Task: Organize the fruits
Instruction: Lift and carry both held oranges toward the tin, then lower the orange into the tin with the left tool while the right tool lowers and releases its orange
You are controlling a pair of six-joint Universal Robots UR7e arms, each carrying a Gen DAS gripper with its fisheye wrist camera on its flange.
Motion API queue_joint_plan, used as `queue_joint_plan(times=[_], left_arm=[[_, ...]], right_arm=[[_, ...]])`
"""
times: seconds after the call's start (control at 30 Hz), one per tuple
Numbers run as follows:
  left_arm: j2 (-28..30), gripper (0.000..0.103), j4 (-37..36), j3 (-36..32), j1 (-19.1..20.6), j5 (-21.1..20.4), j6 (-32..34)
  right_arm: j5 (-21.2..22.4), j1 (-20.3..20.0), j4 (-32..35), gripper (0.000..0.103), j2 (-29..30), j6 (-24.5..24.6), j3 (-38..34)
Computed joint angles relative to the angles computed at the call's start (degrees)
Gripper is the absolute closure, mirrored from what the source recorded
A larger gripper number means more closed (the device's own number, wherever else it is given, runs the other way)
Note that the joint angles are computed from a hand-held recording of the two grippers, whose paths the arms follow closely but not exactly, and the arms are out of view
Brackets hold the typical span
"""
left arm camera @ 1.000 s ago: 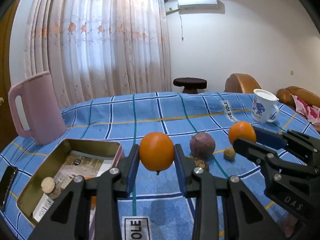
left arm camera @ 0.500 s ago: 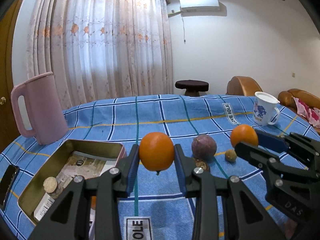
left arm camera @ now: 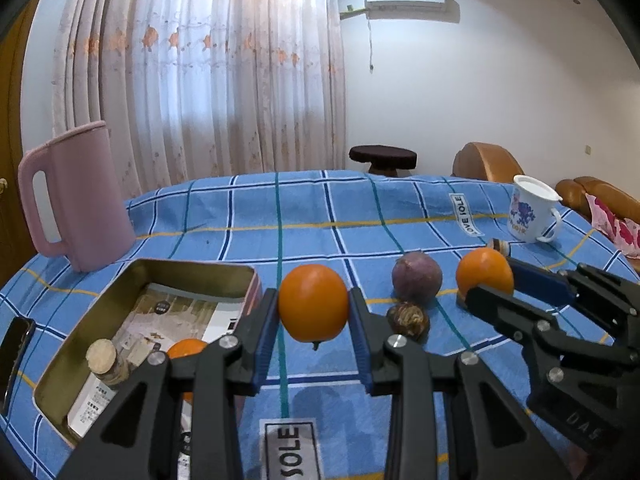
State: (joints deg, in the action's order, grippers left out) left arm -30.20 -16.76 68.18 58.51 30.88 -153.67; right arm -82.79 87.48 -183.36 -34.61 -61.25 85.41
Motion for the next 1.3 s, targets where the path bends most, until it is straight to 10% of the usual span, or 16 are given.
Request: queue_joint_plan(times=[1.3], left_arm=[[-11.2,0.067,8.7,8.7,4.8,-9.6,-10.8]], right_arm=[[-2.6,8.8,13.2,0.067,6.9,-3.0,-2.8]])
